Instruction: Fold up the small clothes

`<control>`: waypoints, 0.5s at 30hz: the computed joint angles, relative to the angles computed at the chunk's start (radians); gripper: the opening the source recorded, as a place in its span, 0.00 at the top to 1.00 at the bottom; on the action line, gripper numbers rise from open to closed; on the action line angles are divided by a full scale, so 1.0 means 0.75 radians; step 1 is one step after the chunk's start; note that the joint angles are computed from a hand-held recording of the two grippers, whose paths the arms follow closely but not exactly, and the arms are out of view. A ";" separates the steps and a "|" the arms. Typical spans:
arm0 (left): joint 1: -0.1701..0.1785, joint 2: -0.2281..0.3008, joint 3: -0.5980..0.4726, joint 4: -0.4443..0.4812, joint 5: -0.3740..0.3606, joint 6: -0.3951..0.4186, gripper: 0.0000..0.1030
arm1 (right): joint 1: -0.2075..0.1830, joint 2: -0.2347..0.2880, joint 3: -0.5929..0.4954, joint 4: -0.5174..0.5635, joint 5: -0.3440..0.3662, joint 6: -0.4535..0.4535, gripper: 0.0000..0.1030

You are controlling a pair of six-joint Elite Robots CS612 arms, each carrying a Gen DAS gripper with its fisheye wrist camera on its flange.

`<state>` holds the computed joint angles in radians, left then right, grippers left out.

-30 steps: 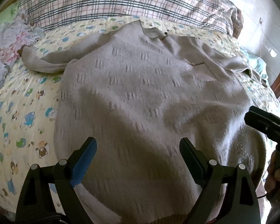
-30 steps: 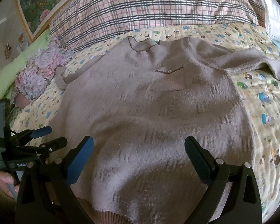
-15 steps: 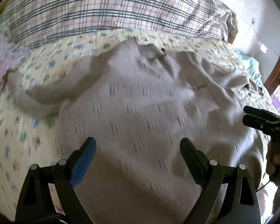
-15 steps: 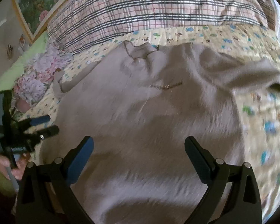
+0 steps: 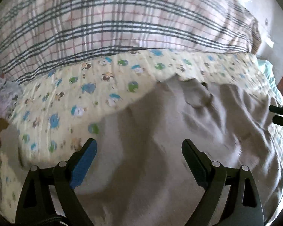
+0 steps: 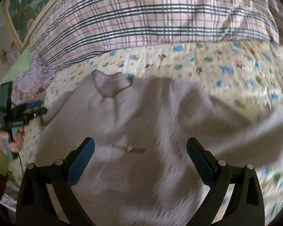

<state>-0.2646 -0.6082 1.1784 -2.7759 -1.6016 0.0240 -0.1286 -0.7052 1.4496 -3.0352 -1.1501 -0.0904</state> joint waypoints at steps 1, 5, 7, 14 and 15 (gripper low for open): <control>0.007 0.018 -0.036 0.022 -0.024 0.018 0.11 | -0.002 0.013 -0.029 0.020 -0.001 -0.011 0.05; 0.031 0.112 -0.216 0.132 -0.088 0.127 0.11 | -0.010 0.072 -0.165 0.119 -0.011 -0.031 0.05; 0.045 0.169 -0.330 0.226 -0.133 0.155 0.11 | -0.013 0.103 -0.229 0.137 -0.017 -0.062 0.05; 0.049 0.325 -0.619 0.495 -0.227 0.287 0.16 | -0.012 0.234 -0.484 0.282 -0.079 -0.123 0.05; 0.045 0.333 -0.632 0.515 -0.223 0.306 0.20 | -0.010 0.252 -0.518 0.304 -0.088 -0.150 0.05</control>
